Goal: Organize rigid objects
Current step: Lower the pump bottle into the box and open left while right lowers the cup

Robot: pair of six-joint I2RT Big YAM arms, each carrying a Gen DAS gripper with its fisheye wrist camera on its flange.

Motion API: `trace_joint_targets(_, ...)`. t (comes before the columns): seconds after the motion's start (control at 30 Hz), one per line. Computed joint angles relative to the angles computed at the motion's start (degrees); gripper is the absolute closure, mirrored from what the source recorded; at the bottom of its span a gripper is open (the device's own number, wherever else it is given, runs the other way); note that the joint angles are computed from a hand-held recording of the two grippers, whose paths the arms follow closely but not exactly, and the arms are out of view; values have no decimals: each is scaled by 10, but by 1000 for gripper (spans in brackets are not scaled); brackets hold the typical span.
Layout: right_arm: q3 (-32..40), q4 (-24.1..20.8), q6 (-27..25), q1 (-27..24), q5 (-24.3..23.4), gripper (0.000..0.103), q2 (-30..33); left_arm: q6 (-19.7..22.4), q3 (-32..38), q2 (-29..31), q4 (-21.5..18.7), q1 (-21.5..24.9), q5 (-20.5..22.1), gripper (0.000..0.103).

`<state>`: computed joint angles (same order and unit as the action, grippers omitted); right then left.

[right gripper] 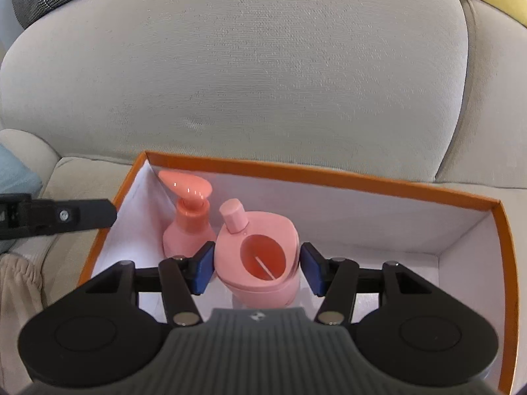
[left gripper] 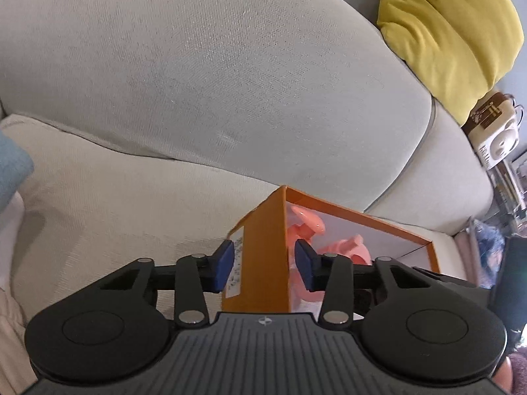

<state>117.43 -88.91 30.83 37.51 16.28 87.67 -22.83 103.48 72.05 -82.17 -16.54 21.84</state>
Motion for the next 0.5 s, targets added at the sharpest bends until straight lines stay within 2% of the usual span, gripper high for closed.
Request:
trace_joint_targets(0.23,22,5,-20,2,16,46,23,-7,-2,6,-14,-2,3,62)
trace_joint_targets(0.37,-7,16,1,-6,-14,46,9,-18,-2,8,-11,0,11,64)
trace_joint_targets(0.5,-25,25,-5,-25,-43,45,-1,-19,-2,8,-11,0,11,65)
